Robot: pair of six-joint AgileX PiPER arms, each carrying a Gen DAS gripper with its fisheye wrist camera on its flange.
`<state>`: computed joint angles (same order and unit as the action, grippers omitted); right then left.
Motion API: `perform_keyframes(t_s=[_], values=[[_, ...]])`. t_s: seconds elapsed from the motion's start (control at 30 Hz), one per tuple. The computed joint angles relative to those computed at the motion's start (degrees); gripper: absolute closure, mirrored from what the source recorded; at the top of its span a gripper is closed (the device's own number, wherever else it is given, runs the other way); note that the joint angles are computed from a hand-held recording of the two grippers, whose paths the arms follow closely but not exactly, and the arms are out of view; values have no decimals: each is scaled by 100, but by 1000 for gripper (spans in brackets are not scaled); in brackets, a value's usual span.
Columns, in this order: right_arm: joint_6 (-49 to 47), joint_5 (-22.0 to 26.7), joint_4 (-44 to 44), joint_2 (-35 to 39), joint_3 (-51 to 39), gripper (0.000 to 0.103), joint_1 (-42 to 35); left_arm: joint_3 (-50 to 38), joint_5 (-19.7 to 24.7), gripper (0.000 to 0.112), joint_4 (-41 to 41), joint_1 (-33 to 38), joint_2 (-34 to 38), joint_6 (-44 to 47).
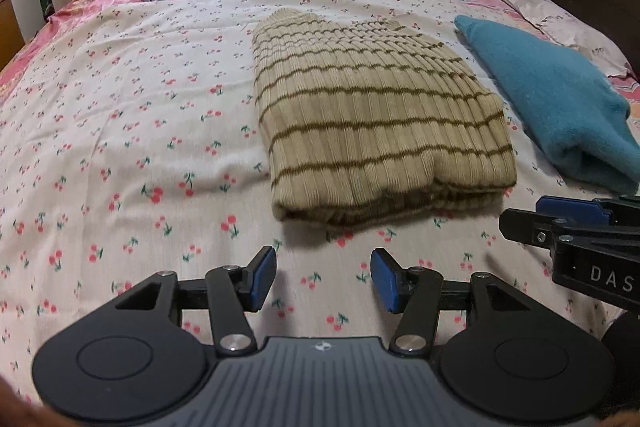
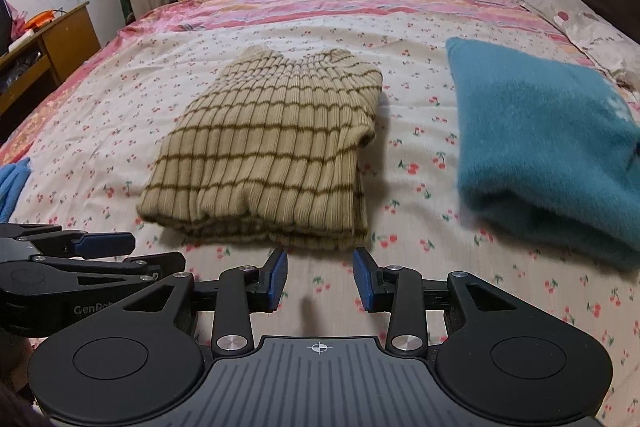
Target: Fold small clothes
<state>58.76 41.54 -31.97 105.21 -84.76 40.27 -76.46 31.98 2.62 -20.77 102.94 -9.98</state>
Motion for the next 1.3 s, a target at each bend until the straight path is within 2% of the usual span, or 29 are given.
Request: perform_keyframes(t_s=[0.4,0.6,0.83,1.0,1.13,1.3], values=[[708,64,-316,-362,528,66,482,802,-170,53,266,-174,-579,-372],[1023,82,-453,-457,727,66,695,1164,-297,48,304,-214,-853,-448],[1389,93,-597,-517,945,66,914,1487,-372,45,651,-314,-1064,-827],[1630,95,-703,-571,1117,66,1053,1643,-290,40,1215,-488,-1134,-1376],[1796,116,-803,-590,1176,60,1127,1754,-309,36,1477,-540,-1214,-1668],[1939,114,-908,-589,1187,60,1170,1869,-413,33,1608,-544,-1330,-1869]])
